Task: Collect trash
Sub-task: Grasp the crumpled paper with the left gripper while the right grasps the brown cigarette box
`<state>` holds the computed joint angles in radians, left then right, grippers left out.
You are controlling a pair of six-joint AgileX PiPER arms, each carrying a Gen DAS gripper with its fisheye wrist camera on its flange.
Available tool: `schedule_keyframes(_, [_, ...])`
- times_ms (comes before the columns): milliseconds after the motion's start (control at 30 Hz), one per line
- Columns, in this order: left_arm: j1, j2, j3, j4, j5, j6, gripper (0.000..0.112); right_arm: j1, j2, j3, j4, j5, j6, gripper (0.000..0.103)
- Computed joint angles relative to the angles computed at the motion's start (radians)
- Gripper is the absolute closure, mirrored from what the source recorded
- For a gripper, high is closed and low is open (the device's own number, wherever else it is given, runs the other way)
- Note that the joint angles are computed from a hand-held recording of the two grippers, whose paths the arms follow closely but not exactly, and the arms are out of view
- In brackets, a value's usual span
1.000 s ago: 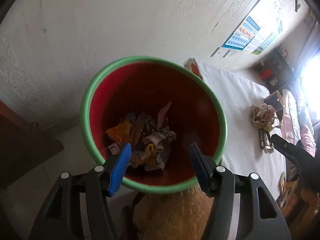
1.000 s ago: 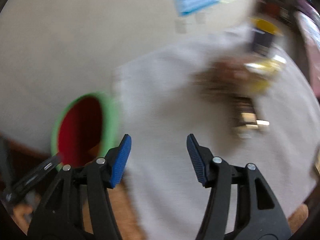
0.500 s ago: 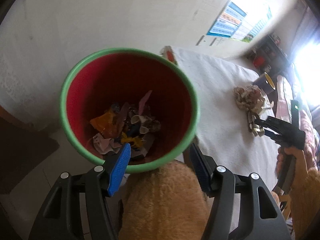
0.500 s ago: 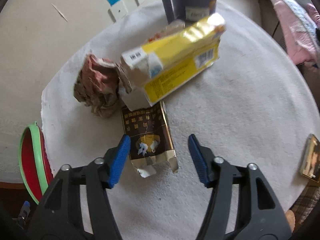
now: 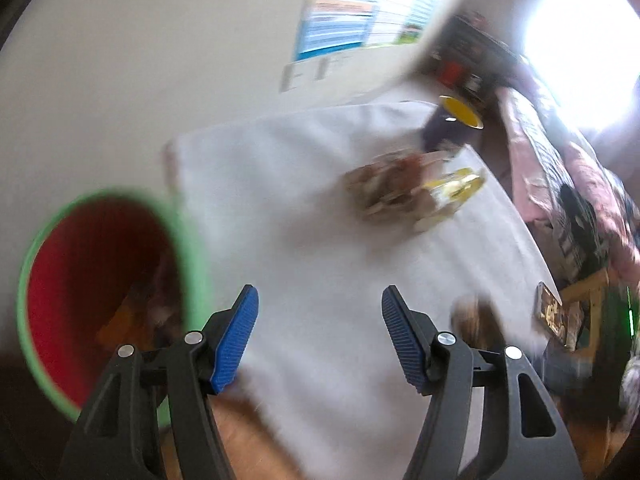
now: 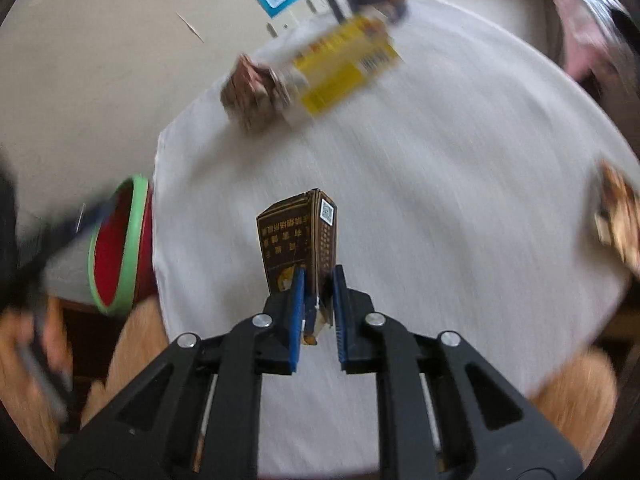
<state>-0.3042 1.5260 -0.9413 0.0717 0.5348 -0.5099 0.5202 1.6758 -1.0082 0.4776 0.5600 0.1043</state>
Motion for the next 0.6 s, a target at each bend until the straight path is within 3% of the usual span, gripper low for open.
schedule_keyframes(167, [-0.072, 0.255, -0.278, 0.083, 0.030, -0.015, 0.051, 0.036, -0.116, 0.247, 0.091, -0.085, -0.028, 0.088])
schedule_keyframes(267, [-0.098, 0.413, -0.489, 0.140, 0.132, -0.026, 0.051, -0.020, -0.131, 0.264, 0.179, -0.087, -0.120, 0.087])
schedule_keyframes(367, [-0.090, 0.579, -0.731, 0.095, 0.293, 0.040, 0.053, -0.023, -0.111, 0.270, 0.230, -0.087, -0.176, 0.085])
schedule_keyframes(433, [-0.084, 0.655, -0.842, 0.075, 0.376, 0.066, 0.063, -0.016, -0.100, 0.265, 0.242, -0.093, -0.193, 0.084])
schedule_keyframes(600, [-0.080, 0.644, -0.818, 0.029, 0.356, 0.098, 0.083, -0.042, -0.102, 0.274, 0.296, -0.080, -0.252, 0.084])
